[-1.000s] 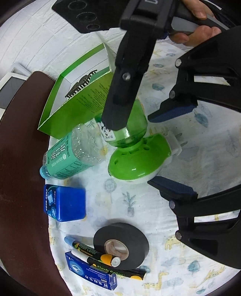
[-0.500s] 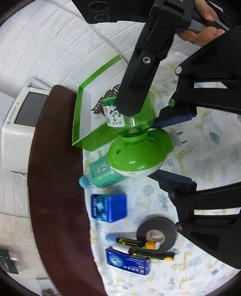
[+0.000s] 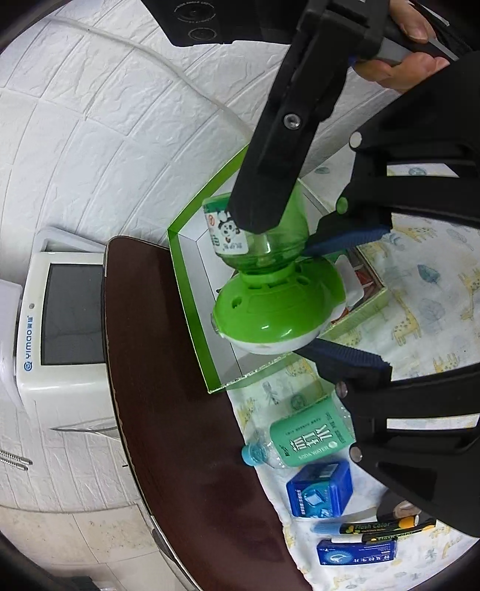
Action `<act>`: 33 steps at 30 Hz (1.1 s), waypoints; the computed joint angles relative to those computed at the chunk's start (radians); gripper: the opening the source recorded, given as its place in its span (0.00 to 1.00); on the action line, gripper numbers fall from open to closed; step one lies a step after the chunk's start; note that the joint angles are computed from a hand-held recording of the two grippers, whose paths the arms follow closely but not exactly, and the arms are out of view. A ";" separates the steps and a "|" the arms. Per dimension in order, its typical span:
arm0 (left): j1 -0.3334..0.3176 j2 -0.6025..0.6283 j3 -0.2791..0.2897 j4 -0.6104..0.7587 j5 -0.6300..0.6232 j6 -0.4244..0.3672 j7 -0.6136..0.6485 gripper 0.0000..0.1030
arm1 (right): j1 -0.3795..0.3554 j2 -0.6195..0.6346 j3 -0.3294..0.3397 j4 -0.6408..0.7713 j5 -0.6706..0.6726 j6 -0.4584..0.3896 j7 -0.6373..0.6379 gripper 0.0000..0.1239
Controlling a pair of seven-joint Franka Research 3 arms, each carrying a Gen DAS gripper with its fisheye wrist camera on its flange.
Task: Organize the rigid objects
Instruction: 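Carry the green container into the green-rimmed box and open the right tool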
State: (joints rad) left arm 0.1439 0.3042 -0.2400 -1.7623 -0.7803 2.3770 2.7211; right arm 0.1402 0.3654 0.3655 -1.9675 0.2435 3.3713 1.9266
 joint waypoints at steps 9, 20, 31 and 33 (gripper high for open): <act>-0.051 0.106 -0.017 0.105 0.167 0.022 -0.141 0.43 | -0.218 0.095 0.165 0.014 -0.127 0.048 0.089 0.39; -0.059 0.230 -0.046 0.233 0.348 0.002 -0.276 0.43 | -0.322 0.240 0.250 0.106 -0.200 0.011 0.134 0.39; -0.051 0.270 -0.067 0.275 0.413 0.007 -0.318 0.44 | -0.351 0.308 0.290 0.160 -0.157 -0.006 0.090 0.39; -0.053 0.264 -0.068 0.258 0.426 0.043 -0.311 0.43 | -0.307 0.293 0.241 0.169 -0.122 -0.025 0.089 0.39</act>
State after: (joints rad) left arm 0.0905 0.5683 -0.3075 -1.5044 -0.3545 2.4204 2.4102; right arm -0.1666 0.6580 0.6062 -1.7984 0.1211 3.3459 2.0160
